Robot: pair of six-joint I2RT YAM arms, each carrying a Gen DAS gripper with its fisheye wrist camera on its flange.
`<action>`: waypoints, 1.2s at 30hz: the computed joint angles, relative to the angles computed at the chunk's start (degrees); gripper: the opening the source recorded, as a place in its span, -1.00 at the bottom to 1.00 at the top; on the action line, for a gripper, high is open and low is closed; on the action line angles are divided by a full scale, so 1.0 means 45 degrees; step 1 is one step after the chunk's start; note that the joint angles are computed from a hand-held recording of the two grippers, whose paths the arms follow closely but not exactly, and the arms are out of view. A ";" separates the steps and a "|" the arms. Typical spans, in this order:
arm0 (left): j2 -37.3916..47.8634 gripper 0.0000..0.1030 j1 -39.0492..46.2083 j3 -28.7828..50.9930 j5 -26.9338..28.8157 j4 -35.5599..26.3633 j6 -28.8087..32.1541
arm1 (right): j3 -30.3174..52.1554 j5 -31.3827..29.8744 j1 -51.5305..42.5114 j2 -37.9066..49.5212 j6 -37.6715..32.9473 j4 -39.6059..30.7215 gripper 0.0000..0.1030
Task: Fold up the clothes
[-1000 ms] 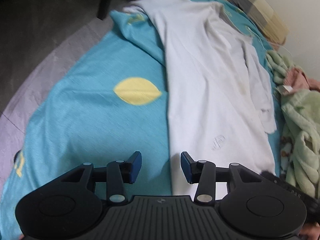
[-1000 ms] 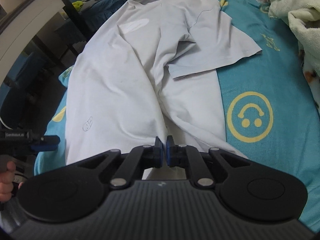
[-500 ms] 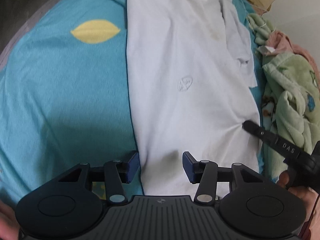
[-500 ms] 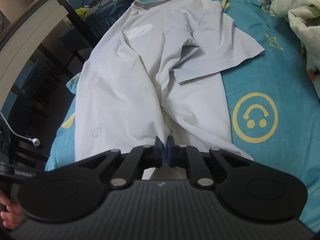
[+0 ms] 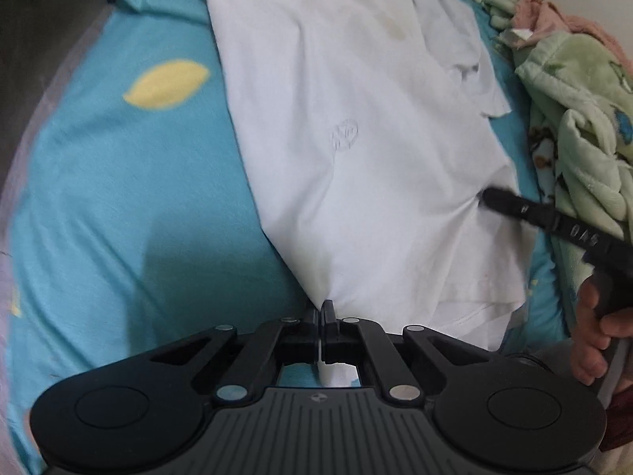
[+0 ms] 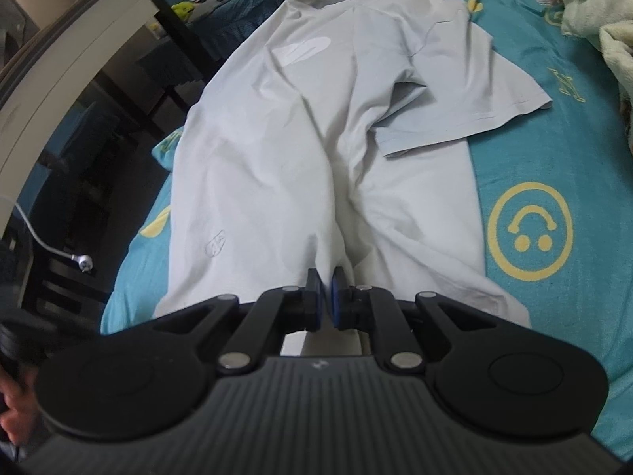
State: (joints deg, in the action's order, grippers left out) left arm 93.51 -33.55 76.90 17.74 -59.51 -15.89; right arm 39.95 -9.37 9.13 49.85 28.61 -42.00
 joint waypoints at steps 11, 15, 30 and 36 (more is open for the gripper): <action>0.0136 -0.99 0.3574 0.2573 -0.3690 -0.4174 0.4096 | -0.0038 -0.2178 0.1422 -0.0310 0.0711 0.1305 -0.02; 0.1128 -0.99 0.3902 0.3017 -0.4777 -0.4076 0.4412 | 0.0128 -0.1503 0.0867 -0.0640 0.0725 0.0952 0.00; -0.0736 -0.05 0.0362 0.3316 -0.5440 -0.3264 0.2987 | 0.1339 -0.1047 -0.5433 -0.1641 -0.2850 -0.1569 0.04; -0.1501 0.04 -0.2247 0.2658 -0.4612 -0.0725 -0.0146 | 0.0170 -0.2673 -0.7570 -0.1423 -0.2936 -0.2929 0.02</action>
State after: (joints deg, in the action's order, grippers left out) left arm 86.76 -43.66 88.85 -3.02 -62.77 -16.55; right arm 40.71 -21.40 -24.94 43.45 15.40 -55.18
